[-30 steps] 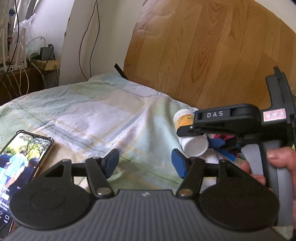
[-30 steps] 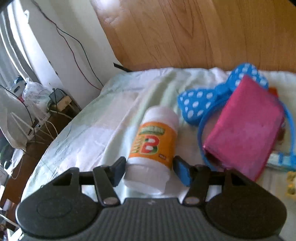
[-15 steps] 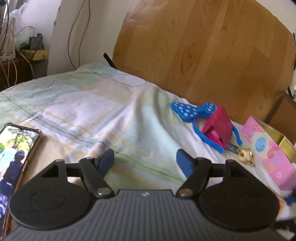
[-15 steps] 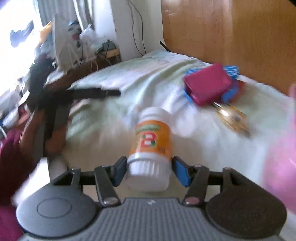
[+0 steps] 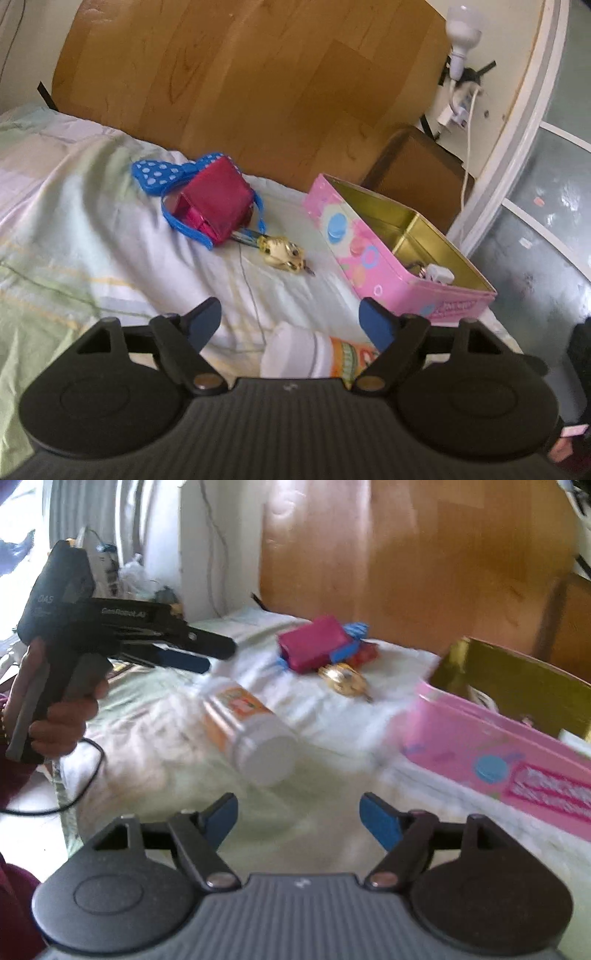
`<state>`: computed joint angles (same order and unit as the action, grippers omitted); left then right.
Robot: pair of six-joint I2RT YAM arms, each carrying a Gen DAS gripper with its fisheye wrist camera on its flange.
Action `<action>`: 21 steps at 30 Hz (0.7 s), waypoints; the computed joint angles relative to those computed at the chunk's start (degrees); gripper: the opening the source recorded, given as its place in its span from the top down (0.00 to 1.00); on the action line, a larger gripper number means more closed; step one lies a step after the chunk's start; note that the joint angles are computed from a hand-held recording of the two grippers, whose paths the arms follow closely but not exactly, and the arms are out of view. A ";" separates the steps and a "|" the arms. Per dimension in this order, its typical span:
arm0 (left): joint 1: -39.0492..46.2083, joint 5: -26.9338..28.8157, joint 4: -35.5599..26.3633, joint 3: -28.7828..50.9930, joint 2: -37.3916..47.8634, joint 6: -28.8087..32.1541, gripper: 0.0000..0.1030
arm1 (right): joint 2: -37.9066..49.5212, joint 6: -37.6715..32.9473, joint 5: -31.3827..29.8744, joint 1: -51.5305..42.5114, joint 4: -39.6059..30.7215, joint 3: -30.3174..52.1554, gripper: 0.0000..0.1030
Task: Organize rigid objects
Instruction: 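Carry the white bottle over the tin and open the left gripper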
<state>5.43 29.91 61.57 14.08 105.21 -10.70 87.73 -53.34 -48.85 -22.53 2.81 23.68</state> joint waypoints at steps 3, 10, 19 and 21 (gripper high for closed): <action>1.91 4.23 -4.14 1.23 0.55 1.42 0.19 | 1.97 4.17 1.56 5.10 6.72 -0.93 0.27; -2.60 3.78 -5.38 2.98 4.95 1.46 0.26 | 9.10 10.71 7.28 13.53 18.35 -0.29 0.44; -14.72 -4.66 -15.23 10.20 -5.89 2.81 0.28 | 4.30 16.07 2.85 4.52 25.46 -0.93 0.45; -18.74 -7.11 -17.24 14.90 -4.44 3.00 0.28 | 5.65 17.05 3.30 2.19 26.54 1.23 0.45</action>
